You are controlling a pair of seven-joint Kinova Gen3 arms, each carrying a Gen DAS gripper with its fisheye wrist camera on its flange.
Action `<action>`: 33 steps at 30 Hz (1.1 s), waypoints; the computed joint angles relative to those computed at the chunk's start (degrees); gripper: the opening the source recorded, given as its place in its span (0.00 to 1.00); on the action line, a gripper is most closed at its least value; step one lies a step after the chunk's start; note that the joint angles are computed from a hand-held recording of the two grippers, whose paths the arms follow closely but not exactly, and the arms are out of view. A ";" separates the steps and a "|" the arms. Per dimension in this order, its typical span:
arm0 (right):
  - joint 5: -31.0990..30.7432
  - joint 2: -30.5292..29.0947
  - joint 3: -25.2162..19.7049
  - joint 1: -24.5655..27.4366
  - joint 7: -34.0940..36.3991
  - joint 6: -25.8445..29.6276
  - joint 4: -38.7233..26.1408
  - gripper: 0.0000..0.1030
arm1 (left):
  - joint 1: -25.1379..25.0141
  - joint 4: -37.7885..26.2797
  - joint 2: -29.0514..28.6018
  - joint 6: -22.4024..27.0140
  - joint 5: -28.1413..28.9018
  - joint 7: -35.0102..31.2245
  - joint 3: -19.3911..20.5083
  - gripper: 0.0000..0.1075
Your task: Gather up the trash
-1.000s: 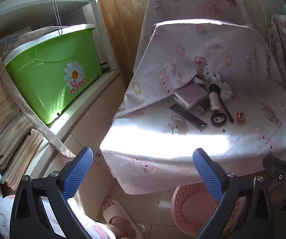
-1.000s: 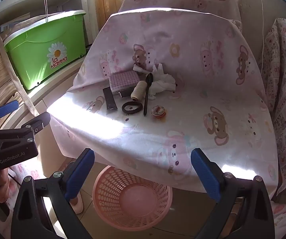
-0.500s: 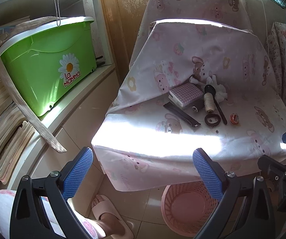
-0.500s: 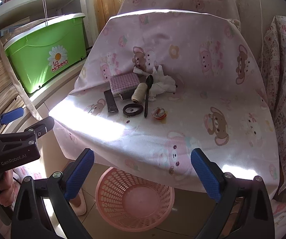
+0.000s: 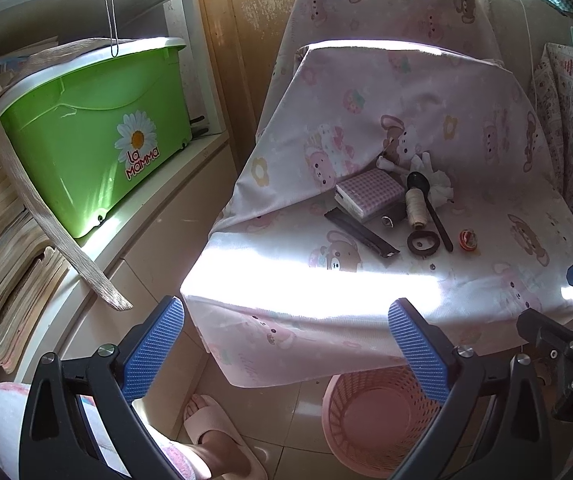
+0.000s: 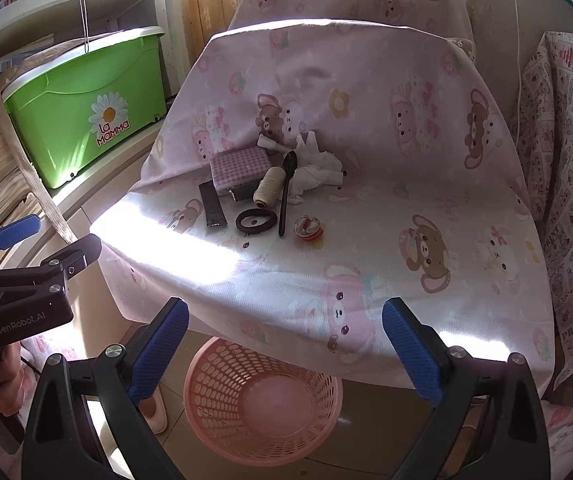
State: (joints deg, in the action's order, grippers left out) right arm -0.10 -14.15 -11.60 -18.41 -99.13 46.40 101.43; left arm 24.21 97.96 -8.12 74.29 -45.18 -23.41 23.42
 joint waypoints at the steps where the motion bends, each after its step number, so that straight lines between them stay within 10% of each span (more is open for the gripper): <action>1: 0.08 -0.03 0.03 0.02 0.03 -0.04 0.03 0.96 | -0.03 0.05 -0.21 -0.38 0.37 -0.34 -0.31 0.94; 33: 5.32 -2.29 -2.48 1.49 -4.75 -3.77 2.00 0.98 | -1.61 0.15 -0.88 -1.68 2.97 -2.08 -0.69 0.95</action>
State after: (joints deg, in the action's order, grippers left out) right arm 5.22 -16.43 -14.09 -16.92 -103.87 42.63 103.43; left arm 22.59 98.11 -9.00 72.61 -42.21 -25.49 22.73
